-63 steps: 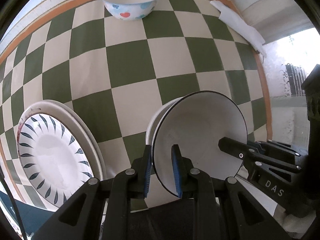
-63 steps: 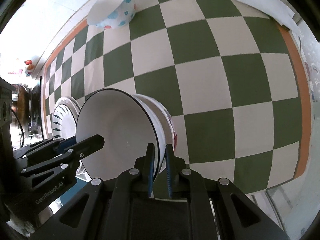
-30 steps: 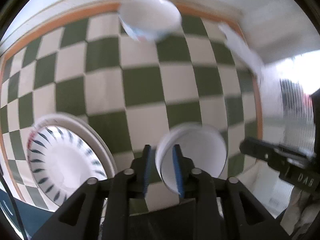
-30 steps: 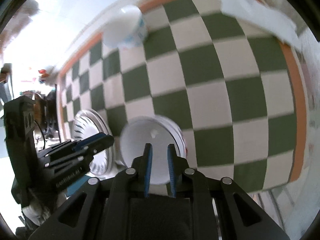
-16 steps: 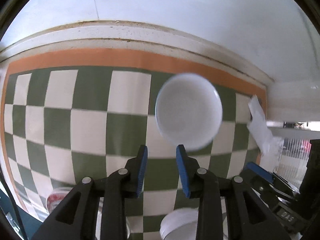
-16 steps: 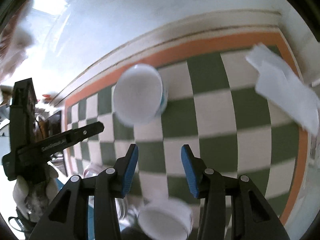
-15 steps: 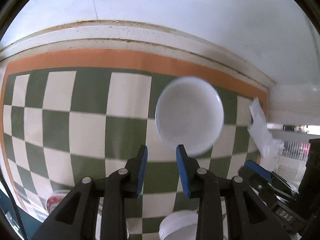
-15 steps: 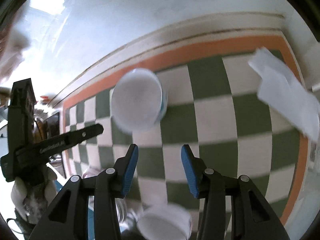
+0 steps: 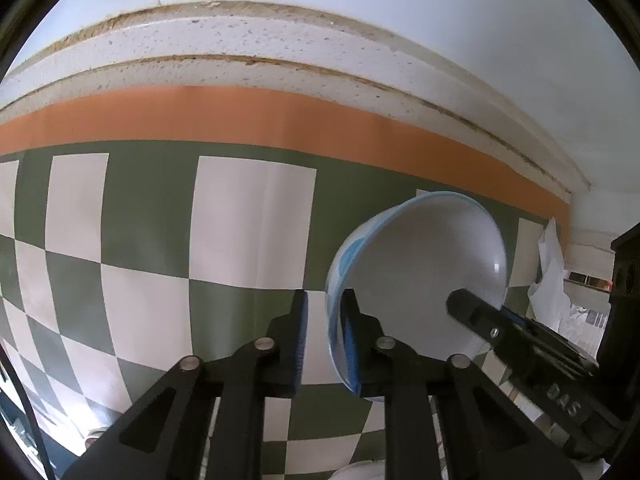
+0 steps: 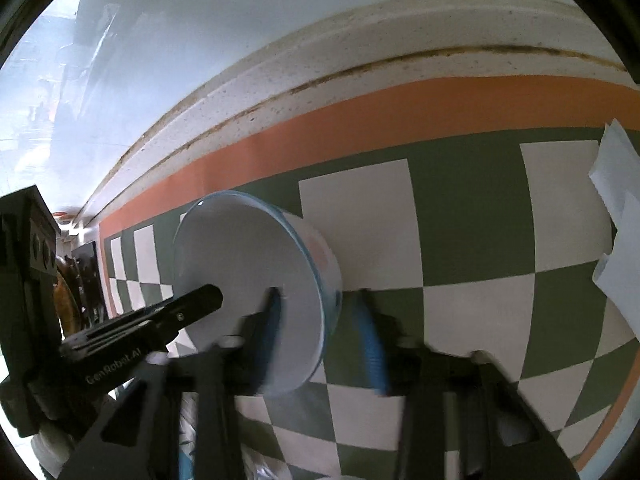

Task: Organize plates and bowls
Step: 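Grasp the blue-dot bowl rim with the right gripper, then lower the plain white bowl with the left gripper while the right lowers the blue-dot bowl onto the bowl stack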

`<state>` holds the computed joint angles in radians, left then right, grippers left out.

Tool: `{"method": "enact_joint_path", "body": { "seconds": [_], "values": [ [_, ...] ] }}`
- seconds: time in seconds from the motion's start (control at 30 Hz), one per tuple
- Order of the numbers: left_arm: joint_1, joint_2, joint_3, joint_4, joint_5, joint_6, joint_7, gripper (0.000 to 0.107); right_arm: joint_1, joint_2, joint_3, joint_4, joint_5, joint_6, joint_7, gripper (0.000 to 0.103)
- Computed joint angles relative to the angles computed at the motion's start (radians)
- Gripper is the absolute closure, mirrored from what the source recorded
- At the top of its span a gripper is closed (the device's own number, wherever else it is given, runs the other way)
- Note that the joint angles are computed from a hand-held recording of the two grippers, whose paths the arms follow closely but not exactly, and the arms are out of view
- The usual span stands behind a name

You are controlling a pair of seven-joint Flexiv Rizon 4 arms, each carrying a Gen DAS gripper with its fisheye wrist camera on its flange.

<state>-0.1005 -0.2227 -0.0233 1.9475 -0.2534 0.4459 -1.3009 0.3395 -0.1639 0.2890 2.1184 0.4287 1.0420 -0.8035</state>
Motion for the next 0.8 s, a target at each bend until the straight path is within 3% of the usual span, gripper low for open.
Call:
{"method": "enact_joint_path", "body": {
  "seconds": [0.07,0.43,0.8],
  "values": [
    [0.005,0.004,0.001,0.014,-0.018,0.011,0.016,0.097,0.015,0.0,-0.01,0.016,-0.051,0.008,0.043,0.091],
    [0.008,0.018,0.001,0.021,-0.035,0.038,0.028,0.098,0.023,0.005,0.008,0.018,-0.055,0.022,0.041,0.091],
    [0.011,0.148,0.016,0.086,-0.071,0.019,0.112,0.097,0.069,0.137,0.015,0.088,-0.113,0.013,0.164,0.092]
  ]
}}
